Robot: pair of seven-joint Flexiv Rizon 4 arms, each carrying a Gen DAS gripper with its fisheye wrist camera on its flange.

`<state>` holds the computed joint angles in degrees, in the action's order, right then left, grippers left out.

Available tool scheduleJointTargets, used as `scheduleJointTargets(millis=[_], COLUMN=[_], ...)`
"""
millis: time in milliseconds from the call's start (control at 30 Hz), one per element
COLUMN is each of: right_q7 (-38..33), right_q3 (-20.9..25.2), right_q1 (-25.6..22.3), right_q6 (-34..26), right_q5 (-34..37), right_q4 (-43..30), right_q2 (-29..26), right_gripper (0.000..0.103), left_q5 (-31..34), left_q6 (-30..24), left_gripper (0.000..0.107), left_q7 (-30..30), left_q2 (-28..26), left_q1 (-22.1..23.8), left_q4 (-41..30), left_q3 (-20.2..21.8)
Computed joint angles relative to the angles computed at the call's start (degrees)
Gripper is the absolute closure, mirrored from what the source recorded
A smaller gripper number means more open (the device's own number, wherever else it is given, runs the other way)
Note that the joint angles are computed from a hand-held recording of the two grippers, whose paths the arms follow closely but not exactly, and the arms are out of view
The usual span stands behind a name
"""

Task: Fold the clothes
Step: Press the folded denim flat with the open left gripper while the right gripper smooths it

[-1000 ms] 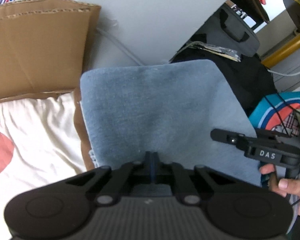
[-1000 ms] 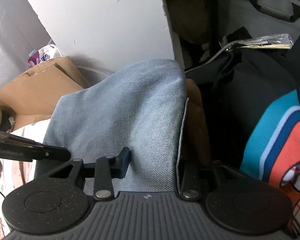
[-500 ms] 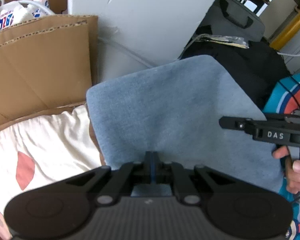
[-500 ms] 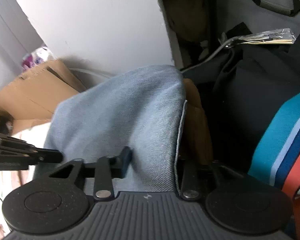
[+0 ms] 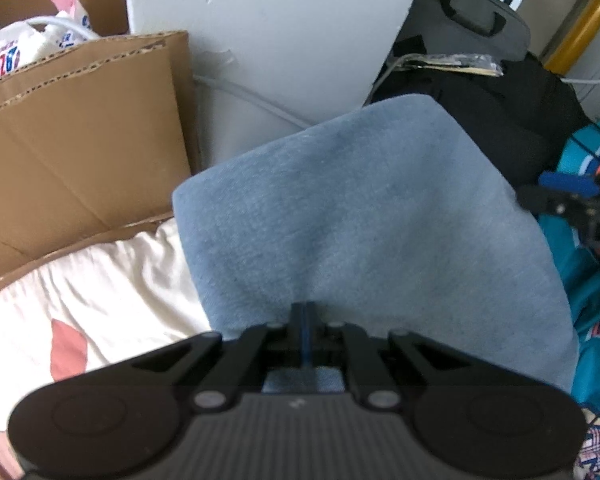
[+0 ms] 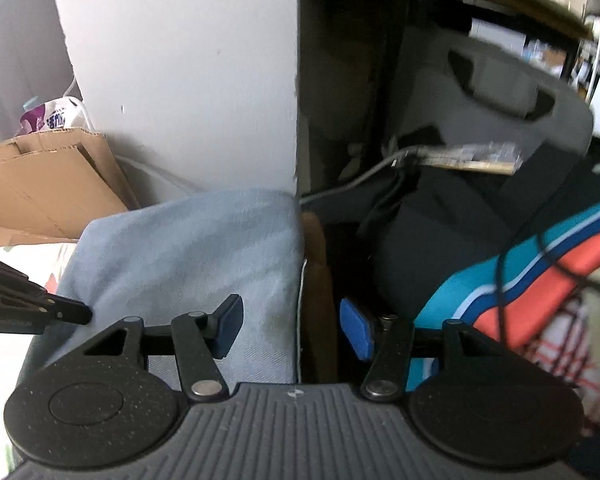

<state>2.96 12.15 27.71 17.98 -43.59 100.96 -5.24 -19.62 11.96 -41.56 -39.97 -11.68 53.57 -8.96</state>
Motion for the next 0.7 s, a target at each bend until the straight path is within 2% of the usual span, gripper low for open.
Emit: scheduleJointTargets(millis=[367,567,700], right_q7=[-5.0,-1.7,-0.6], right_q3=[-0.8,-0.7,-0.7], right_q1=[3.4,2.7,2.8], right_q6=[-7.1,-3.8,-3.9], right_q5=[-7.4,-8.6,-10.7], right_q4=[-6.4,-4.8,-4.7], right_q2=[-2.8,-1.2,-1.3], right_gripper=[0.043,0.043,0.043], left_q5=[-2.1,-2.5,-2.5], left_q6=[-3.5,-2.9,-3.2], left_gripper=[0.104,0.104,0.104], left_q7=[-2.4,-2.5,-2.6], left_q2=[-1.9,-1.6,-1.7], left_q1=[1.2,1.3,1.3], left_q4=[-2.9,-2.3,-2.5], left_q3=[-0.5,-0.6,-0.6])
